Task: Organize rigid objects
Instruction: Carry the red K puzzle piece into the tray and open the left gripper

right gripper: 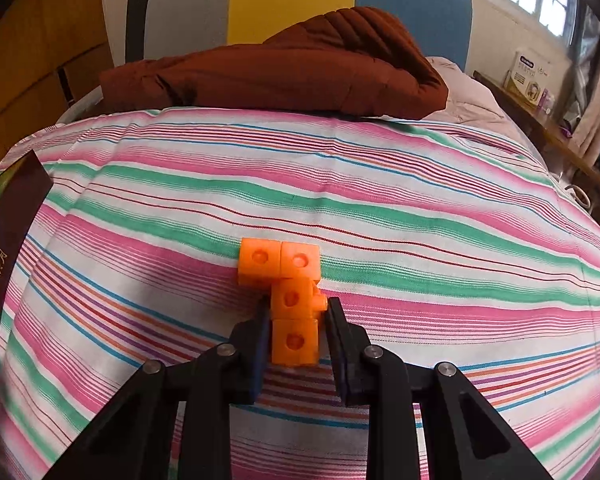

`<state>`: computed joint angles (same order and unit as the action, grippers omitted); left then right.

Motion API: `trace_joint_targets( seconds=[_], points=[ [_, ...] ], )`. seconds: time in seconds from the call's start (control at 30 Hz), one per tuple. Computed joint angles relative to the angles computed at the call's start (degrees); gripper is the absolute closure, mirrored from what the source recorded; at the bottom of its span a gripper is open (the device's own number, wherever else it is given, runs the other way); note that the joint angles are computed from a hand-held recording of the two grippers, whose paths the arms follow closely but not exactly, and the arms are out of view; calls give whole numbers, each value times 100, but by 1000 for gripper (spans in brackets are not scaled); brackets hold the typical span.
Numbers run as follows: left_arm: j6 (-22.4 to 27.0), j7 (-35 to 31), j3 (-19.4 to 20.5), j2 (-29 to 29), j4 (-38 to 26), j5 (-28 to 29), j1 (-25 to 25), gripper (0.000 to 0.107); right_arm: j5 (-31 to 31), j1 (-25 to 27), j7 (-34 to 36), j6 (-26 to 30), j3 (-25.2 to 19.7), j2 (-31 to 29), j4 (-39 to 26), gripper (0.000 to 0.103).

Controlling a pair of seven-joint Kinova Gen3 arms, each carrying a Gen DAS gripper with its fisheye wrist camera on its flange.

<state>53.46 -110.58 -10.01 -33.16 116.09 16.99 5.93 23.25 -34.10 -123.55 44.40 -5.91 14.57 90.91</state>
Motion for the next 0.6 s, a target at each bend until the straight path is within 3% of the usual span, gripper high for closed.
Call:
trace_joint_targets(
  seconds=[0.13, 0.27, 0.37, 0.6],
  points=[
    [338, 8, -506, -159, -251, -129, -174, 76, 107, -60, -90, 28, 17, 10, 2, 77],
    [399, 135, -743, -162, -399, -509, -665, 76, 99, -37, -72, 1, 11, 20, 7, 77],
    [322, 327, -800, 96, -499, -881, -1141, 76, 202, -102, -111, 56, 27, 44, -17, 77],
    [253, 258, -1152, 758, -744, -904, -1575, 76, 461, -255, -428, 176, 51, 71, -33, 77]
  ],
)
